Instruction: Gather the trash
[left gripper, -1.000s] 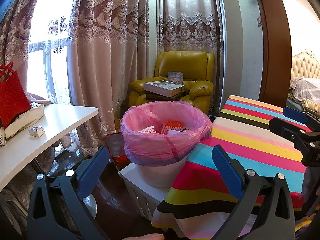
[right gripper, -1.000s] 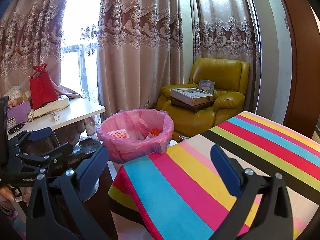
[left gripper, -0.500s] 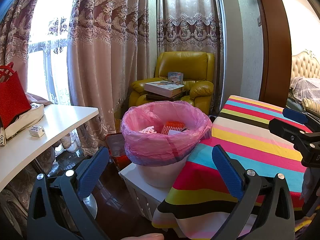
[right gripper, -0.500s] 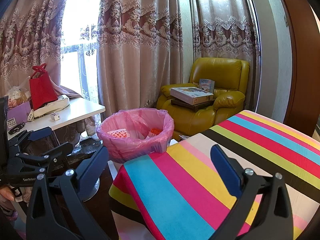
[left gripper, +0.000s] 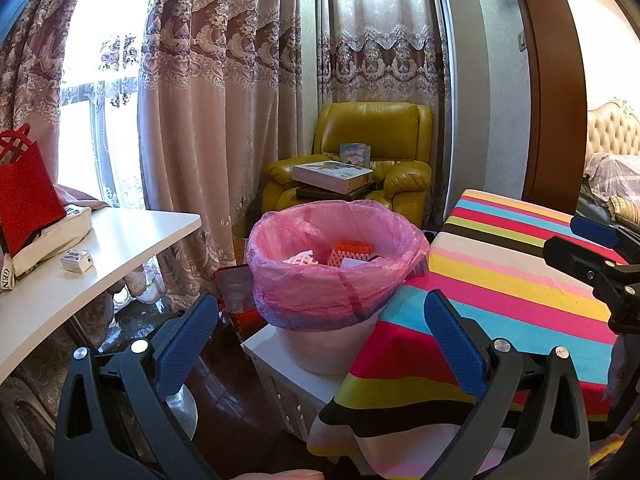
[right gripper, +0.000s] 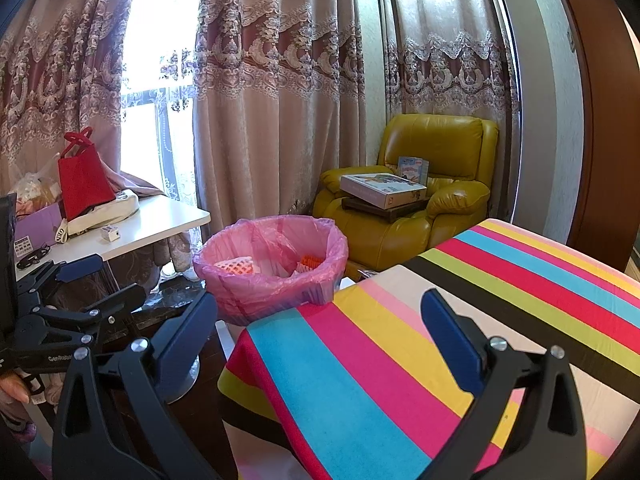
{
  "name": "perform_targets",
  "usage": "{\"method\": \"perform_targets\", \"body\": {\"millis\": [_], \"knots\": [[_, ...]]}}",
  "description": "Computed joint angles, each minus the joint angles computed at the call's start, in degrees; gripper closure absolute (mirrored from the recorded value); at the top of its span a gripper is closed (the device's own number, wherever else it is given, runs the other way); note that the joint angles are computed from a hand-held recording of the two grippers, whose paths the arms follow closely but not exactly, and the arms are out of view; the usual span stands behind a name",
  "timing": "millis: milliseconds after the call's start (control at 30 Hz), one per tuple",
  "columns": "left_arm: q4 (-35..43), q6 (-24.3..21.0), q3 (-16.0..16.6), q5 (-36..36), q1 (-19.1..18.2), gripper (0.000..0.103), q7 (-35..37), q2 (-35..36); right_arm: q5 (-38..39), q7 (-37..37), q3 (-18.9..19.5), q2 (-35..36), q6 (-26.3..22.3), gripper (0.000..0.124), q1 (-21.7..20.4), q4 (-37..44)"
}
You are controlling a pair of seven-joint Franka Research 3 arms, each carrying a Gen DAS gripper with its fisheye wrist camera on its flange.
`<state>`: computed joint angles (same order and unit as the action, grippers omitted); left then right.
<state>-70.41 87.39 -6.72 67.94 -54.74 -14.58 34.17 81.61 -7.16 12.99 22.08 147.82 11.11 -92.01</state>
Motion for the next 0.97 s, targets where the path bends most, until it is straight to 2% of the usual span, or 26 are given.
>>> {"method": "perform_targets", "body": {"millis": [467,767,867,967], "knots": [[-1.06,0.45,-0.11,-0.28,0.4,0.006,-0.27,-0.35,0.04,-0.09,0.01,-0.1,0.05,0.025,-0.02,-0.24],[0.12,-2.06,0.19,-0.83,-0.06,0.006,-2.72,0.59,0.09,-0.18,-0.15,-0.39,0.08,0.025,0.18,-0.9],[1.99,-3.3,0.34,-1.15,-0.25,0.006,-1.25,1.65,0.15,-0.28,-0.19,-0.64,0.11,0.025,0.2,-1.28],[4.09,-2.39,0.44,-2.26,0.31,0.006,0.65,2.64,0.94,-1.18,-0.27,-0.92,0.14,0.025,-0.06,-1.57]]}}
